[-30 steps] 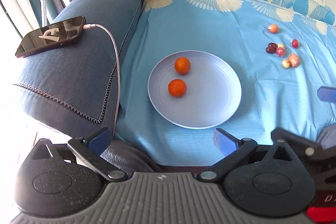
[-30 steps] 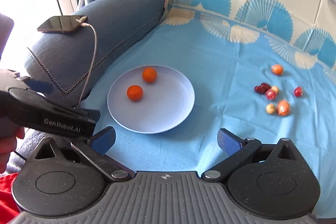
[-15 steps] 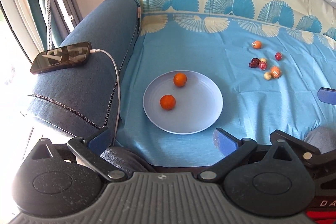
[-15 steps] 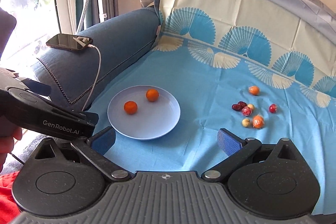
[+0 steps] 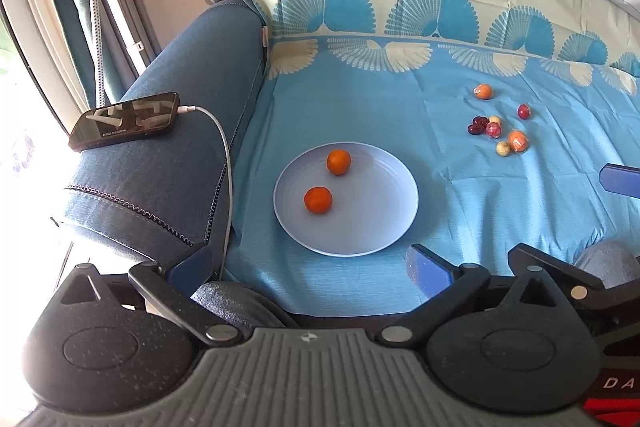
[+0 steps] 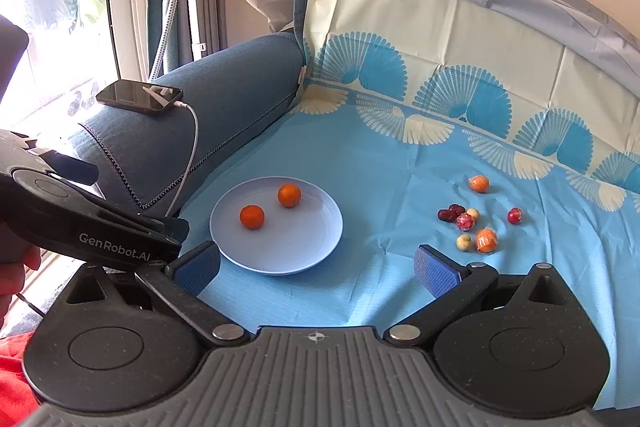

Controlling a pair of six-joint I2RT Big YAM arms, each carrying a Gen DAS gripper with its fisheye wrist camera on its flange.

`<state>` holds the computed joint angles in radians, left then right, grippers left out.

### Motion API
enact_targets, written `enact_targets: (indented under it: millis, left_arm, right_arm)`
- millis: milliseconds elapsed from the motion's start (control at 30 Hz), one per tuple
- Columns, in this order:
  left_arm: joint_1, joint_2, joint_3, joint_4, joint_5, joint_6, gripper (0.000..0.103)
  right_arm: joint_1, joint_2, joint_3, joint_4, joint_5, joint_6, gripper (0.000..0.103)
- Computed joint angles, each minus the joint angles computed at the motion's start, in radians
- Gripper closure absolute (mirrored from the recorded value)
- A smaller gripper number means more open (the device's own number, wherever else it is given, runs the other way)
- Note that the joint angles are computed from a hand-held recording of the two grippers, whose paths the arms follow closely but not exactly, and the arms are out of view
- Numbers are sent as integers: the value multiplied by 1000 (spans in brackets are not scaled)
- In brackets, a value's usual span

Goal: Organize fruits
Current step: 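Withdraw both tools from the plate and move toward the fruit pile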

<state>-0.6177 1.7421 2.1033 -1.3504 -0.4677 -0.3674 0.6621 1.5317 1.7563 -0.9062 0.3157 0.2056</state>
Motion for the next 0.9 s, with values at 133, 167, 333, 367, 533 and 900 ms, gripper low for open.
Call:
enact_targets:
  millis: [133,167,333,367,533,900]
  left_arm:
    - [0,-2,0,-6,6,-6,0]
    - [0,-2,1,-8,6,-7,0]
    - [0,-1,7,-19,7,-8,0]
    - [0,1,9,-21,10,-8,0]
    - [3,10,22,-34,20,-6,0]
    - [3,82,116,-122,37,-3,0]
  right_arm:
    - [3,-5,-5,3,5,-3,1]
    - [3,-4,-4,2,6,-3,1]
    - [4,-5,-4,2,9,-1,1]
    - [4,-5,-5,2,9,-1,1]
    - [3,-5,-5,2,6,5,1]
    - [-27,-6,-28,16,-44,50,1]
